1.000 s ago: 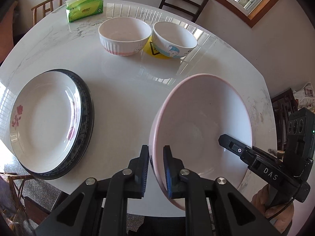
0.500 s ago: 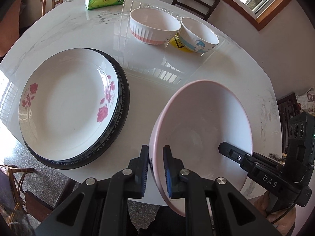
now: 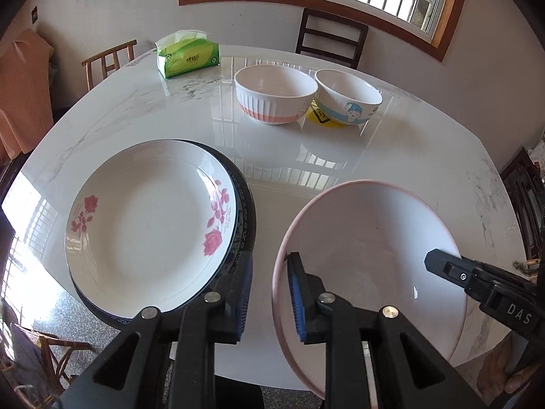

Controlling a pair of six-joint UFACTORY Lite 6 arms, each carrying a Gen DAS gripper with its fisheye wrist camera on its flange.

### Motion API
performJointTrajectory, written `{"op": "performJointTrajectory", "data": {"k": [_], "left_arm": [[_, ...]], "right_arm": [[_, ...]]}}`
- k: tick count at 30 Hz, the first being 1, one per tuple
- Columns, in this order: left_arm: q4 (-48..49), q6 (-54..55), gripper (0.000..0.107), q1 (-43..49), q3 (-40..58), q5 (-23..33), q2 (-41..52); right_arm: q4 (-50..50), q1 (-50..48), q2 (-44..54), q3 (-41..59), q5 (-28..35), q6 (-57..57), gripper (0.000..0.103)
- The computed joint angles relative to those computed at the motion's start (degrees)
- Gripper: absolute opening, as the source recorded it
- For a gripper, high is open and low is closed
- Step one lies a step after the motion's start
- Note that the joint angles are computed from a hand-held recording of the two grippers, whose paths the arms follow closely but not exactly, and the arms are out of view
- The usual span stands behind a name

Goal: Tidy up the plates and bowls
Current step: 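Carry the pink bowl with the right gripper beside the plate stack, then open the right gripper and withdraw from the pink bowl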

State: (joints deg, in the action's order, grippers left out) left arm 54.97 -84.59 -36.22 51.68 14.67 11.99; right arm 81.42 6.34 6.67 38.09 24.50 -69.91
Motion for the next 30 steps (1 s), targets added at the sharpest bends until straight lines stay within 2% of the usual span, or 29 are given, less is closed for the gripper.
{"op": "performJointTrajectory", "data": {"k": [2, 6, 8, 11, 17, 21, 25, 30], "left_arm": [[3.0, -2.5, 0.027, -1.0, -0.8, 1.6, -1.0], [16.8, -16.8, 0.049, -3.7, -5.6, 6.3, -6.6], [22.7, -23.2, 0.054, -6.1, -8.7, 10.5, -10.6], [24.3, -24.9, 0.069, -9.7, -10.9, 16.6, -14.7], [23.3, -24.2, 0.07, -11.8, -13.1, 19.8, -20.6], [23.5, -24.9, 0.07, -14.0, -13.5, 24.3, -22.1], [20.7, -21.8, 0.07, -14.7, -13.4, 25.2, -23.9], [20.0, -20.5, 0.07, -16.5, -12.9, 28.0, -23.9]], "right_arm": [[7.4, -0.1, -4.3, -3.5, -1.4, -7.4, 0.02], [18.1, 0.7, -14.0, -9.7, -5.1, -17.8, 0.02], [21.8, 0.3, -18.0, -12.3, -4.6, -20.8, 0.024], [24.1, 1.2, -23.3, -14.9, -5.5, -22.2, 0.032], [27.6, 3.1, -27.1, -16.7, -6.6, -24.1, 0.038], [28.2, 3.8, -28.2, -16.7, -6.9, -23.9, 0.048], [28.0, 5.3, -30.6, -17.2, -8.3, -23.0, 0.058], [27.2, 7.3, -32.5, -17.3, -9.1, -21.1, 0.06]]}}
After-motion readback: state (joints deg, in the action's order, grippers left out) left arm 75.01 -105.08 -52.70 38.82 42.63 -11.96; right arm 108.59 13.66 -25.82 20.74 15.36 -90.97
